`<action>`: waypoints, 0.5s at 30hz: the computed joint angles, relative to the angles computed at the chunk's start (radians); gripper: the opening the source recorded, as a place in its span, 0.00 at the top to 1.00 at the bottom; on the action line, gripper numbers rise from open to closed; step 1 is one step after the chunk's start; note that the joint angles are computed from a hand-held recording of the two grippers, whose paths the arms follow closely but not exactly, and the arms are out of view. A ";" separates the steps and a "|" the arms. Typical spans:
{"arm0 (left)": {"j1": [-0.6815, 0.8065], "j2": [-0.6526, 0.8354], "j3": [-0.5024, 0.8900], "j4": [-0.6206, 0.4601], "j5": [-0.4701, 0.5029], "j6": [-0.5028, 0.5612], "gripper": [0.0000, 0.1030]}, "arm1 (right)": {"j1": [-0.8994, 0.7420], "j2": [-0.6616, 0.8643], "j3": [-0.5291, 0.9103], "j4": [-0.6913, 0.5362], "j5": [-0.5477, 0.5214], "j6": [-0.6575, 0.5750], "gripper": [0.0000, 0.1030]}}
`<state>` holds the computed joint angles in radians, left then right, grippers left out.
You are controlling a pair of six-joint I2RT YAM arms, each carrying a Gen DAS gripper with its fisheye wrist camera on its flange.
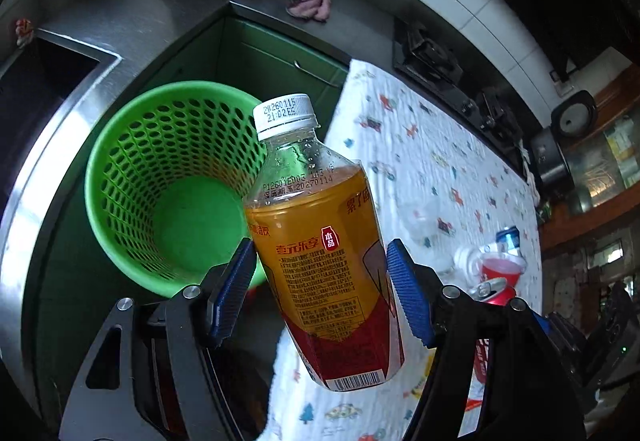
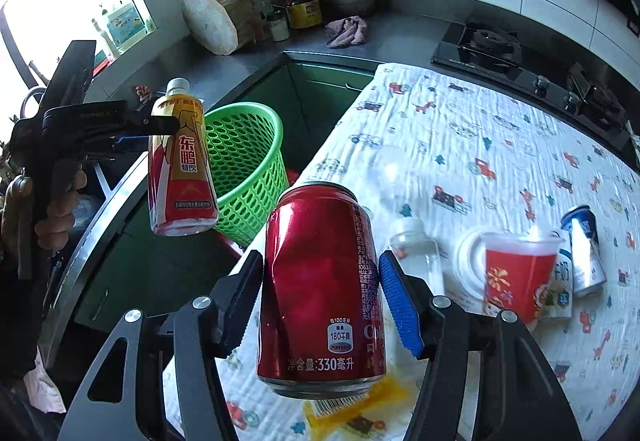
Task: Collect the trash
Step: 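Carry the tea bottle with the left tool into the green basket and release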
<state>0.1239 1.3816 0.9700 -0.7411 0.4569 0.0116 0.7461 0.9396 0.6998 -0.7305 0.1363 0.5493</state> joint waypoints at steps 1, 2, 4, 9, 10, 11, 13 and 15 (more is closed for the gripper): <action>0.030 0.029 0.025 0.012 -0.008 0.026 0.36 | 0.005 0.050 0.021 0.032 -0.003 0.004 0.44; 0.055 0.059 0.046 0.029 -0.021 0.043 0.36 | 0.010 0.102 0.043 0.066 -0.005 0.008 0.44; 0.093 0.125 0.088 0.068 -0.058 0.075 0.36 | 0.022 0.197 0.089 0.121 -0.009 0.018 0.44; 0.156 0.292 0.152 0.192 -0.105 0.123 0.36 | 0.046 0.400 0.201 0.218 -0.013 0.049 0.44; 0.161 0.328 0.162 0.214 -0.107 0.131 0.36 | 0.049 0.437 0.224 0.234 -0.014 0.056 0.44; 0.164 0.360 0.171 0.228 -0.117 0.135 0.36 | 0.052 0.469 0.245 0.247 -0.018 0.063 0.44; 0.166 0.424 0.188 0.250 -0.117 0.149 0.36 | 0.057 0.533 0.286 0.274 -0.025 0.078 0.44; 0.163 0.471 0.186 0.281 -0.133 0.162 0.36 | 0.059 0.588 0.322 0.293 -0.030 0.085 0.44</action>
<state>0.2874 1.8525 1.1562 -0.4599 0.3237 0.1738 0.8055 1.5275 1.0214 -0.4376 0.1061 0.6345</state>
